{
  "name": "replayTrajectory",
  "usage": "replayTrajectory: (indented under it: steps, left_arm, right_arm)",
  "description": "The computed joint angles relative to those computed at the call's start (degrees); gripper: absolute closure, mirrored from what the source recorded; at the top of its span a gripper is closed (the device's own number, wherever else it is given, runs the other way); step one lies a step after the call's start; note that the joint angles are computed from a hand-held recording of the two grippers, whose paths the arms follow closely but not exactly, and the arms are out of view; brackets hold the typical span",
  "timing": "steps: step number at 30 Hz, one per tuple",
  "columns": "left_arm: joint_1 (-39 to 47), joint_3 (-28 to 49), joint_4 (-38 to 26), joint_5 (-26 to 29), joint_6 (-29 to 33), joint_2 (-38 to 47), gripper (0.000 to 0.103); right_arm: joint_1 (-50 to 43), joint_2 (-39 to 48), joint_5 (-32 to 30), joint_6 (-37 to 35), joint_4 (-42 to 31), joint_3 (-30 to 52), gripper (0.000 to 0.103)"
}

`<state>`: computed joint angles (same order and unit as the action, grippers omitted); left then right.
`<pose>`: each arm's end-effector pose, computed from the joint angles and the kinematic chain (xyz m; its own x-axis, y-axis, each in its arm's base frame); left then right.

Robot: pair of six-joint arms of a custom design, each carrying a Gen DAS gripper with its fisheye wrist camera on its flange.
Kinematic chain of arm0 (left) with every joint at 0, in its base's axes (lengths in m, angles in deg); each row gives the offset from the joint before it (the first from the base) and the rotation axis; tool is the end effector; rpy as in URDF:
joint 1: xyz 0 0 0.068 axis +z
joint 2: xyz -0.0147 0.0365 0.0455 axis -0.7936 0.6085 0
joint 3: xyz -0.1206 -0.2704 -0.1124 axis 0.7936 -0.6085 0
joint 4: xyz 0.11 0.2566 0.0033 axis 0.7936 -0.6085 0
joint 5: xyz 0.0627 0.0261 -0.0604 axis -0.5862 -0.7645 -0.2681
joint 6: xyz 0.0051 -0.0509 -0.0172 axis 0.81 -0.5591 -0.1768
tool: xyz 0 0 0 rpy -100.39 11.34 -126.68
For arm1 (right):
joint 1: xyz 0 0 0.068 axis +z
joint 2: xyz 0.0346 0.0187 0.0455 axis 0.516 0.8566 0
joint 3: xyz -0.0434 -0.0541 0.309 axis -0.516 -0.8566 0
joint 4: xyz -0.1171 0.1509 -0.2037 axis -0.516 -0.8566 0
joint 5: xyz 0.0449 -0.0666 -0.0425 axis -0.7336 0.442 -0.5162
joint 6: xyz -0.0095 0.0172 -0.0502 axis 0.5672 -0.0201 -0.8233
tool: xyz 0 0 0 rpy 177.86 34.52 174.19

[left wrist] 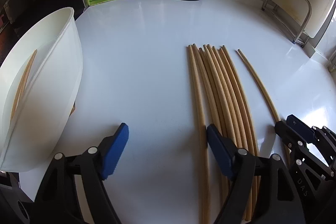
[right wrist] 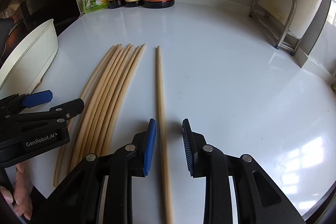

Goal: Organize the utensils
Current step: 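Lower the right tool around one chopstick while the left tool straddles another, then close the left tool on its chopstick while the right tool grips another, then carry the left tool's chopstick over the basin while the right tool carries its own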

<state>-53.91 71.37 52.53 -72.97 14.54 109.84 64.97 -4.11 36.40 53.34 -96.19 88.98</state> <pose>0.2798 -0.0107 0.1617 -0.8411 0.1974 -0.5036 0.2331 0.9724 -0.0082 0.2160 0.1303 0.1593 -0.8268 0.0409 -0.5610 0.0587 0.9982 -0.0137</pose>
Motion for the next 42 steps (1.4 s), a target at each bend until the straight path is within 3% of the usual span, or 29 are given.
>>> replayTrajectory:
  steps: [3, 4, 6, 8, 13, 24, 34, 42]
  left_arm:
    - [0.1, -0.57, -0.29, 0.71, 0.62, -1.1, 0.049]
    - [0.17, -0.63, -0.47, 1.06, 0.92, -1.34, 0.059]
    - [0.35, -0.64, -1.18, 1.93, 1.67, -1.79, 0.075]
    - [0.63, -0.56, -2.29, 3.05, 2.26, -2.11, 0.095]
    - [3.0, 0.49, -5.6, 7.35, 3.35, -1.84, 0.095]
    - [9.05, 1.67, -14.12, 13.7, 8.62, -9.37, 0.095]
    - [20.93, 8.36, -22.15, 21.85, 15.55, -14.65, 0.095]
    - [35.24, 19.31, -26.96, 30.32, 22.46, -8.65, 0.095]
  right_arm:
    - [0.87, 0.78, 0.12, -0.57, -0.19, 0.7, 0.079]
    - [1.3, 0.95, 0.18, -0.83, -0.06, 0.77, 0.081]
    - [2.05, 1.16, 0.31, -0.99, 0.28, 0.71, 0.097]
    - [2.09, 1.04, 0.19, -0.17, 0.93, 0.36, 0.097]
    - [1.41, -0.53, -1.91, 2.67, 3.06, -1.38, 0.097]
    - [7.07, -8.36, 1.22, 11.34, -0.17, -1.23, 0.097]
    - [13.44, -6.49, 6.08, 11.64, -4.27, 8.85, 0.097]
    - [16.12, 4.88, 5.49, 6.6, -2.42, 23.5, 0.097]
